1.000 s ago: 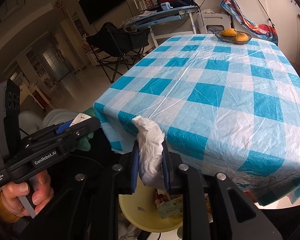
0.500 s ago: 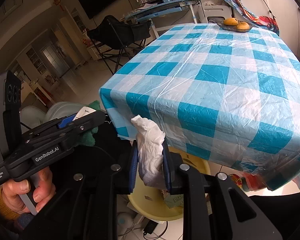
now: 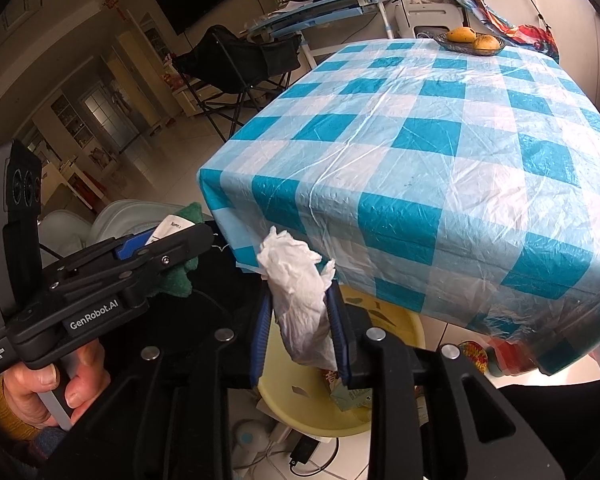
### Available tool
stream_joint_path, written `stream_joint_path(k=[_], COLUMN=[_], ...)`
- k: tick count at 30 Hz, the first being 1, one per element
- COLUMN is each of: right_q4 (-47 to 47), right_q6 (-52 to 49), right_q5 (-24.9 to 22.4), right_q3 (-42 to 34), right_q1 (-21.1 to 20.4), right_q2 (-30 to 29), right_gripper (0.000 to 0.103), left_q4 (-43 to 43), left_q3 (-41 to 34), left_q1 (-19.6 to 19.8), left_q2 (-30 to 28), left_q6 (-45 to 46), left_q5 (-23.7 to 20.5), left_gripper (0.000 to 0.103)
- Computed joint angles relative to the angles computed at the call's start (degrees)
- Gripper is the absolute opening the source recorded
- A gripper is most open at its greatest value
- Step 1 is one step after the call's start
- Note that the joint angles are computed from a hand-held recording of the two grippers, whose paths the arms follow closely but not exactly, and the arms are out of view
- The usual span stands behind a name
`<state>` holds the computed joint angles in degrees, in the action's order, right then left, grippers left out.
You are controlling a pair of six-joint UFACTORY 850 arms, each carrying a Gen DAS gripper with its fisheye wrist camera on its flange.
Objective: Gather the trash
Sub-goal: 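Carry the plush toy and tissue over the yellow bin and open both tools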
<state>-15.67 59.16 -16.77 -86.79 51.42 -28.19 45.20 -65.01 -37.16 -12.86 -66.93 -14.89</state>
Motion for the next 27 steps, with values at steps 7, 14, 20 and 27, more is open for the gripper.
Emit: stream_joint_path(k=[7,14,20,27], right_q4=[3.0,1.3,-5.3,-11.6], right_q6=[-3.3,-0.6,7.0,15.2], right_q5=[-0.8,-1.6,-3.1,-5.7], right_q3=[-0.6,-0.2,0.2,0.4], right_q1=[0.2,0.2,0.7,1.0], right_q2=[-0.4,-0.1,0.3,0.5], right_gripper=[0.030,0.046,0.061,0.070], left_q4=[-5.8,-3.0,1.9,8.9], left_q3=[-0.4,0.0,0.8,1.8], left_q1=[-0.1,-0.4,-0.1,0.4], left_q2=[-0.2,0.2,0.9,1.6], left_q6=[5.5,1.9,-4.6,-13.6], left_q5=[-1.0,-1.7,-1.6,-1.1], left_gripper=[0.043,0.060,0.072,0.081])
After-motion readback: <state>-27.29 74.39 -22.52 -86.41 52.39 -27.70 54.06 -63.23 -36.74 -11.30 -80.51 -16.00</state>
